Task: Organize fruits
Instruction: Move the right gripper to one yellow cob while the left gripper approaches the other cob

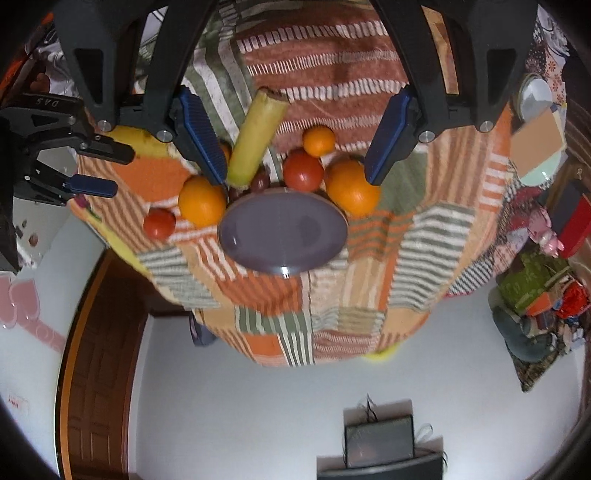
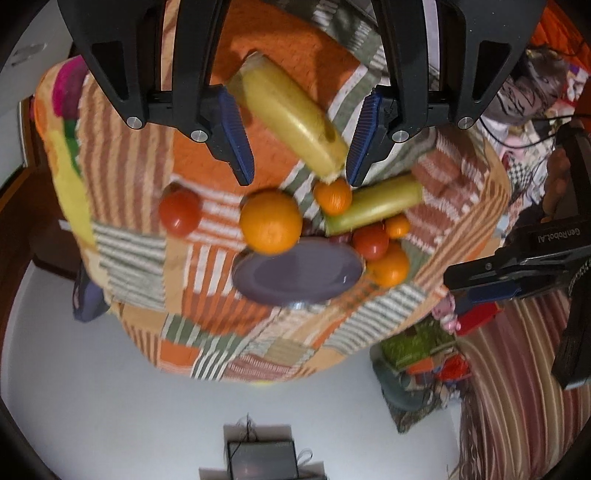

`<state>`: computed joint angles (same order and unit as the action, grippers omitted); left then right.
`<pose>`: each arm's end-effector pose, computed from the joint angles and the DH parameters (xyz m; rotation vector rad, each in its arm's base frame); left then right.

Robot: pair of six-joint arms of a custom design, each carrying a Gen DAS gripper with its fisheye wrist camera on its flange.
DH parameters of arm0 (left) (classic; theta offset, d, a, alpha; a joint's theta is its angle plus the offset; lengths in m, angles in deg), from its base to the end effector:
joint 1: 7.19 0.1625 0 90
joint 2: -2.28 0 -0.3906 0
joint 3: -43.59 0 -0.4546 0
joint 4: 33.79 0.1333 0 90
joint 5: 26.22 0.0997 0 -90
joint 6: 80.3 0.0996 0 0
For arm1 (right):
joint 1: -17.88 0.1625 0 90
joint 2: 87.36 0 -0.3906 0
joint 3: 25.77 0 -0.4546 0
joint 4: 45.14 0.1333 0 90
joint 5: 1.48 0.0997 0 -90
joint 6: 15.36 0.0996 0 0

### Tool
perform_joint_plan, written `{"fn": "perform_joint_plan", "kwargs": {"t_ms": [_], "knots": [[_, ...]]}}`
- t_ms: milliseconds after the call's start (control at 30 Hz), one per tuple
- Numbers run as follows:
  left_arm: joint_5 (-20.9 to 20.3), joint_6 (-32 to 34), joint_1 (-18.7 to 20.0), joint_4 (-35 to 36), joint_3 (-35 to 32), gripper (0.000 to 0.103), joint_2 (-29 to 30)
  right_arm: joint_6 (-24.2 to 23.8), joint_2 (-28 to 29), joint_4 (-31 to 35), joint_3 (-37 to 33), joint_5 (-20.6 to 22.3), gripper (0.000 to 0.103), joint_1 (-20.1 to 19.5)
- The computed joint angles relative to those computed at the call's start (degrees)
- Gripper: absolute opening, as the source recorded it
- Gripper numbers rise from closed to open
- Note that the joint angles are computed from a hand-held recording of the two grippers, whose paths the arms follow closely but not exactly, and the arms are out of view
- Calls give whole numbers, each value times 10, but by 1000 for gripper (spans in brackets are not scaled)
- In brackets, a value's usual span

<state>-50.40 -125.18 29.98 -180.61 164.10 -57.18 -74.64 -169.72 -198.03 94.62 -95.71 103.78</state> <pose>-0.2749 -0.4897 0.0531 0.1995 2.1330 -0.9917 0.0869 -0.5498 0.2214 1.2828 -2.5043 0.4731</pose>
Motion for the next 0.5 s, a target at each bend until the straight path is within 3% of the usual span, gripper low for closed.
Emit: {"fn": "perform_joint_plan", "kwargs": {"t_ms": [233,500], "knots": [[-80,6,43,33,-29,77,22,-8,19,24,-2,-47,49,2],[-119,51,77,26,-62,77,58,-9,38,34,-18,-61,53,1]]}}
